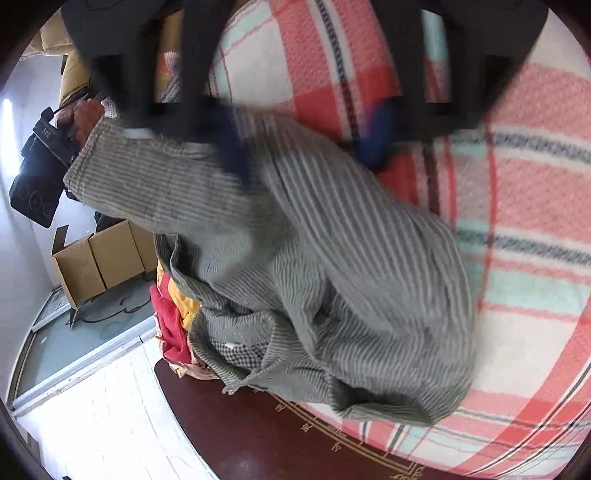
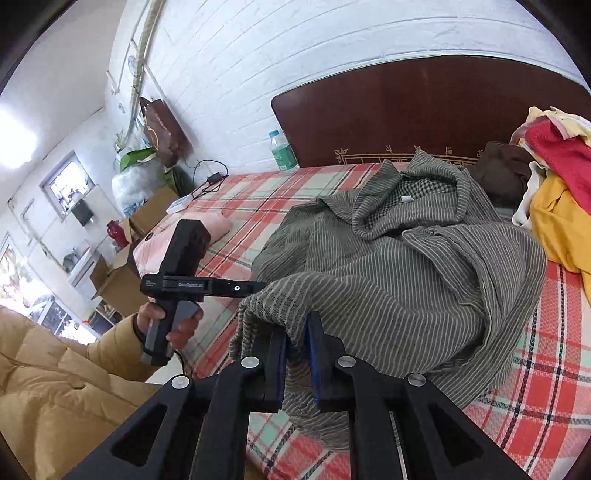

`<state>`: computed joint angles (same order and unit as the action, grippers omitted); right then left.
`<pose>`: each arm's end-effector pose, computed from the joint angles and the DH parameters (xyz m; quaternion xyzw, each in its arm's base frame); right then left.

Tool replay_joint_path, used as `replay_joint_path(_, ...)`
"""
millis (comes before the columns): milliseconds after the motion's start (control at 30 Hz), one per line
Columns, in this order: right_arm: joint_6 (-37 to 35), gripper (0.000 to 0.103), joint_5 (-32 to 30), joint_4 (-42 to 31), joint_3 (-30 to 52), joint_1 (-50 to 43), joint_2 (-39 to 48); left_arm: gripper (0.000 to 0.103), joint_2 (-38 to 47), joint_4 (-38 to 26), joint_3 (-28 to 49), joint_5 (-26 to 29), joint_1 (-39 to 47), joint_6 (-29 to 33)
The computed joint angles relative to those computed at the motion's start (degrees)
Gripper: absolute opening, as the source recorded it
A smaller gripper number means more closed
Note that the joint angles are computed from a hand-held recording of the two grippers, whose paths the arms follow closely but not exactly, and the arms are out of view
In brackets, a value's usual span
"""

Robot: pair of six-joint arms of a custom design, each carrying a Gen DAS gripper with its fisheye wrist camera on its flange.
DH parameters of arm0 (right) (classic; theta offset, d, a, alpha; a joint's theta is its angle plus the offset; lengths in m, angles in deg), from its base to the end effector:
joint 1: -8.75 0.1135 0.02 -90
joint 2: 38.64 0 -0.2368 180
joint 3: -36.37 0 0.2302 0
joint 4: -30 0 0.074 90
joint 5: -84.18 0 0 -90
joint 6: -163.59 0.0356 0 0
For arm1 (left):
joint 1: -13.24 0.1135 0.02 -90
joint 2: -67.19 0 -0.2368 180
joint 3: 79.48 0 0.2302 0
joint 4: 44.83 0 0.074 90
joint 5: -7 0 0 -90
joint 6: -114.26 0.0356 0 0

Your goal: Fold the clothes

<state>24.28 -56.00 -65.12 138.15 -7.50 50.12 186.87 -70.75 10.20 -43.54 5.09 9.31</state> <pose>0.2500 -0.0444 0.3062 -0.2851 0.8578 0.3219 0.2815 0.3863 -0.0782 0.1201 0.0454 0.9043 -0.3715 0.2056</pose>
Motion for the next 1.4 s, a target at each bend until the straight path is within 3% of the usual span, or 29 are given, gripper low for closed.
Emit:
replay_joint_path(233, -0.02, 0.011, -0.13, 0.3, -1.57, 2.36, -2.56, 0.01, -5.95, -5.49, 9.11, 0.8, 10.22, -1.26)
replay_joint_path(400, 2.62, 0.011, -2.28, 2.06, -3.05, 10.65, -5.71, 0.01, -5.55, -20.06, 27.54, -0.55, 16.89, 2.91)
replay_joint_path(500, 4.81, 0.011, -4.93, 3.79, -4.33, 18.07, -6.68, 0.01, -4.69, -23.98, 33.75, -5.28, 18.87, 4.76)
replay_joint_path(600, 6.87, 0.01, -7.66, 6.76, -6.53, 25.9, -6.85, 0.01, -2.8, -25.66, 35.19, -9.22, 20.15, 5.62)
replay_joint_path(700, 11.72, 0.01, -4.89, 13.31, -10.14, 34.12, -5.55, 0.01, 1.3, -30.0, 36.41, -16.65, 19.43, 9.0)
replay_joint_path(800, 14.4, 0.013, 0.68, 17.79, -13.41, 39.68, -1.69, 0.012, 3.7, -31.38, 32.55, -21.05, 19.14, 11.25)
replay_joint_path(867, 17.02, 0.027, 6.52, 22.46, -16.4, 40.83, -1.75, 0.018, 1.43, -29.0, 25.89, -16.87, 19.74, 12.66)
replay_joint_path(933, 17.62, 0.04, 7.12, 23.91, -17.37, 37.83, -1.65, 0.04, -1.98, -25.15, 18.23, -11.2, 20.88, 14.28)
replay_joint_path(1000, 18.1, 0.048, 7.67, 25.44, -17.61, 32.64, -2.59, 0.076, -8.75, -17.6, 7.79, -3.37, 23.65, 14.2)
replay_joint_path(1033, 18.14, 0.05, 8.8, 26.28, -17.56, 30.04, -3.3, 0.081, -12.02, -13.9, 3.01, 0.67, 25.16, 13.73)
replay_joint_path(1100, 18.1, 0.06, 11.52, 28.53, -17.41, 24.41, -4.58, 0.087, -17.13, -7.57, -4.47, 7.95, 28.87, 11.97)
replay_joint_path(1133, 17.84, 0.07, 13.47, 30.22, -17.75, 21.76, -5.42, 0.088, -18.99, -6.53, -6.83, 9.45, 29.96, 11.97)
replay_joint_path(1167, 17.7, 0.074, 15.87, 32.4, -18.5, 19.24, -6.3, 0.089, -20.66, -6.52, -8.68, 9.95, 30.64, 12.54)
replay_joint_path(1300, 14.04, 0.077, 24.64, 34.92, -19.31, 15.0, -4.31, 0.089, -26.35, -12.25, -14.45, 3.2, 25.29, 23.04)
replay_joint_path(1400, 10.37, 0.077, 31.98, 38.41, -23.54, 16.34, -3.75, 0.089, -27.51, -12.29, -20.49, -1.03, 16.17, 25.4)
